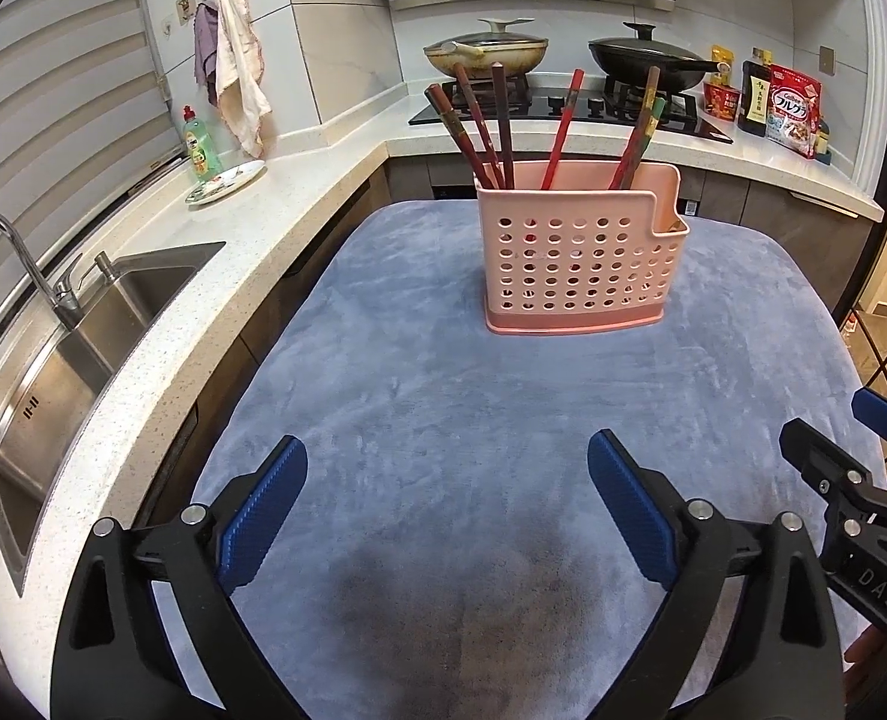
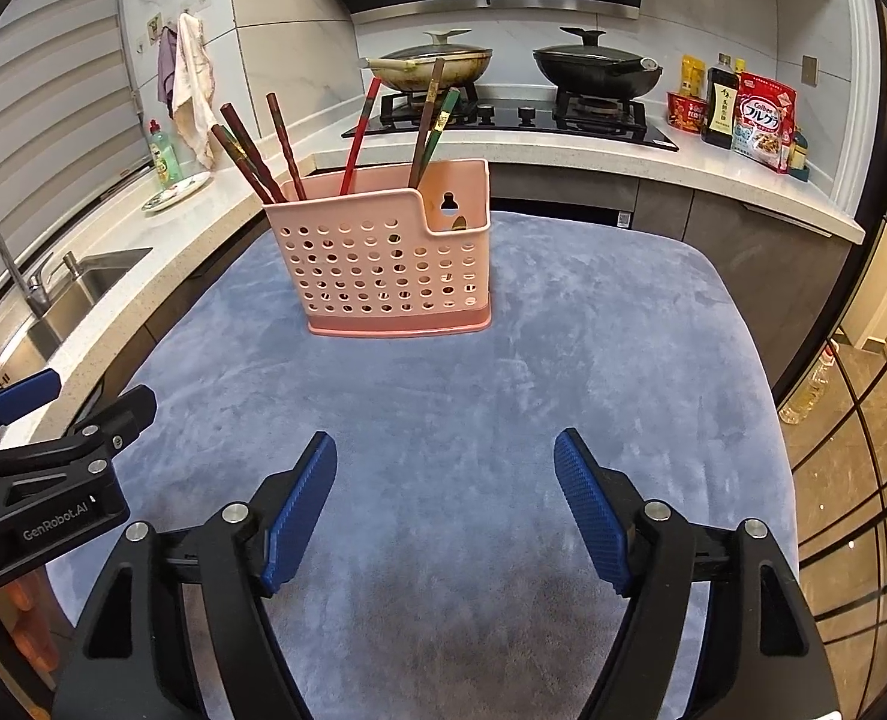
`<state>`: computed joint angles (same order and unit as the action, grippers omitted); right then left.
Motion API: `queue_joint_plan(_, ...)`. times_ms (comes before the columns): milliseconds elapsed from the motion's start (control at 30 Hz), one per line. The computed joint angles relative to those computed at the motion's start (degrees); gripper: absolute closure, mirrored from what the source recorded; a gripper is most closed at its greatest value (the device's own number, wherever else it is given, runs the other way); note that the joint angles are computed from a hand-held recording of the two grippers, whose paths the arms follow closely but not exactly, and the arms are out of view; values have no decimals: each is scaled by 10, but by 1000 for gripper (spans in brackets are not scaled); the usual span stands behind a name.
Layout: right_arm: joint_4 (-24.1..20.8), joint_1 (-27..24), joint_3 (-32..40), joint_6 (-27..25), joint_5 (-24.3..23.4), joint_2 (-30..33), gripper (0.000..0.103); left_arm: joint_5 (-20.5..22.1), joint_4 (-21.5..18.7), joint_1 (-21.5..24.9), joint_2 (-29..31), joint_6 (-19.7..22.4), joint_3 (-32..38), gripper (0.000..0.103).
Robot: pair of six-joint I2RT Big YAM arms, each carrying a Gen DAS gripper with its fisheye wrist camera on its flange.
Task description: Organize utensils
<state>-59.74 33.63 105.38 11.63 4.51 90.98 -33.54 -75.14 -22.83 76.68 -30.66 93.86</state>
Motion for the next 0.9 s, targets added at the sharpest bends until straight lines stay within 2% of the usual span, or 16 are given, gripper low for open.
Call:
queue_joint_plan(67,-1,0,1,2,1,1,28,0,-1,2,1,1,1,12)
queue_joint_plan(100,-1,-1,0,3,1,1,19,0,-1,2,1,1,1,12)
queue_joint_plan(333,-4,-4,4,3,-5,6,16,0,-2,4,4,-2,1,11)
queue_joint_plan(367,-3,-4,4,3,-5,6,14,-1,-2,4,5,-2,0,11)
queue_joint_plan(400,-3,-5,5,2,-7,7,6,0,-3,4,6,-2,0,10)
queue_joint_plan(633,10,-5,1,-1,-1,7,7,2,-4,8,9,-3,2,7)
queue_joint_plan(900,4,-6,10,2,0,16,7,0,-10,12,17,-7,9,7)
